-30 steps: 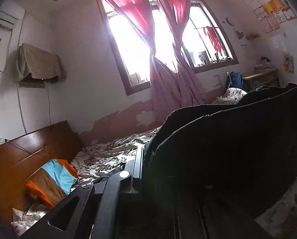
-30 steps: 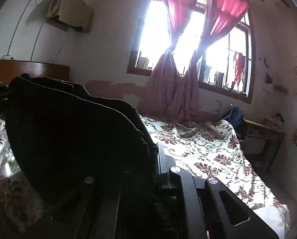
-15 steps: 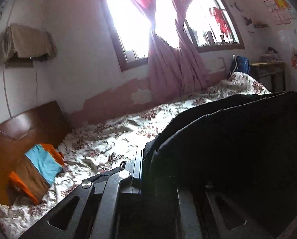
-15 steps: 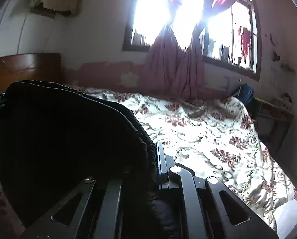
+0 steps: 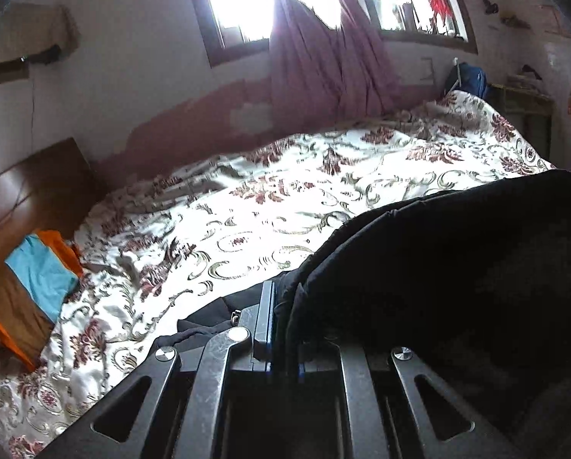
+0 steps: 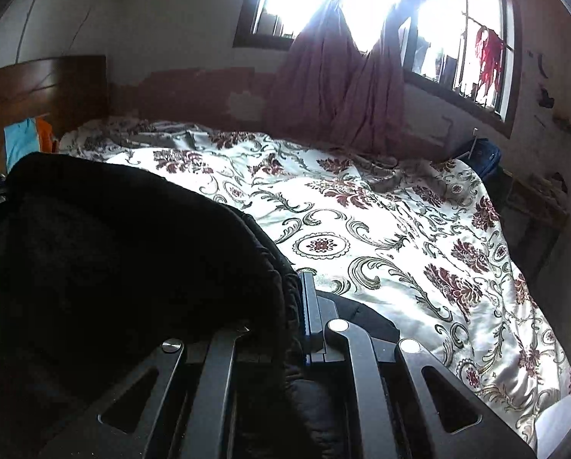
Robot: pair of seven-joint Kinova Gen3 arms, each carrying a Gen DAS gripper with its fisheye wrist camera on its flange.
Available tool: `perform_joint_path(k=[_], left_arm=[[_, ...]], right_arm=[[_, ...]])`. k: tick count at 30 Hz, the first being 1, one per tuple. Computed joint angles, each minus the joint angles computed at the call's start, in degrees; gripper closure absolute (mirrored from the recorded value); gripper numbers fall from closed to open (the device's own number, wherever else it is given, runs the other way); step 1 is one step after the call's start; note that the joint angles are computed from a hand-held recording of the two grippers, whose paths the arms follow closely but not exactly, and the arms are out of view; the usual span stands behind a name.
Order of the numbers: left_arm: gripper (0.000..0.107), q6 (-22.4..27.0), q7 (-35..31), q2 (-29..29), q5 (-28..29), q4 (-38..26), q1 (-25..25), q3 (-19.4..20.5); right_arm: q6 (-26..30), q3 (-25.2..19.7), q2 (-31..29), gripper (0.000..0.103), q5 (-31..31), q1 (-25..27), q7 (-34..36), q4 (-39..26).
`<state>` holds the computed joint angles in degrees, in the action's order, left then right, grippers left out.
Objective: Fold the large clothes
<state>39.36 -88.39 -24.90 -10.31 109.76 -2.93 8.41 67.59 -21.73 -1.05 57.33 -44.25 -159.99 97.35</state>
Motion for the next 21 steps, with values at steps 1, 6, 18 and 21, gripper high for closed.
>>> perform_joint_path(k=[1,6,18,21], left_arm=[[0.098,0.48,-0.43,0.64,0.59,-0.49,0.45,-0.75],[0.087,2.80,-2.74,1.60,3.07,-2.34,2.08,-3.37],[0.015,-0.61,-1.69,-3.41,-1.34,-1.42,-1.47,3.10],[0.014,-0.43,-1.68,-4.69,-1.44,-1.35,-1.37,3.58]], right_arm=[[0.13,0.01,0.24,0.095,-0.33,-0.01,0.22,-0.18],[-0.24,0.46,-0.14,0.092,-2.55,0.16,1.54,-0.58],[0.64,-2.34,-4.40,0.036,1.71,0.64,-4.29,1.44],[0.54,-4.37,-6.70,0.030,1.42,1.53,-4.22,2.57]])
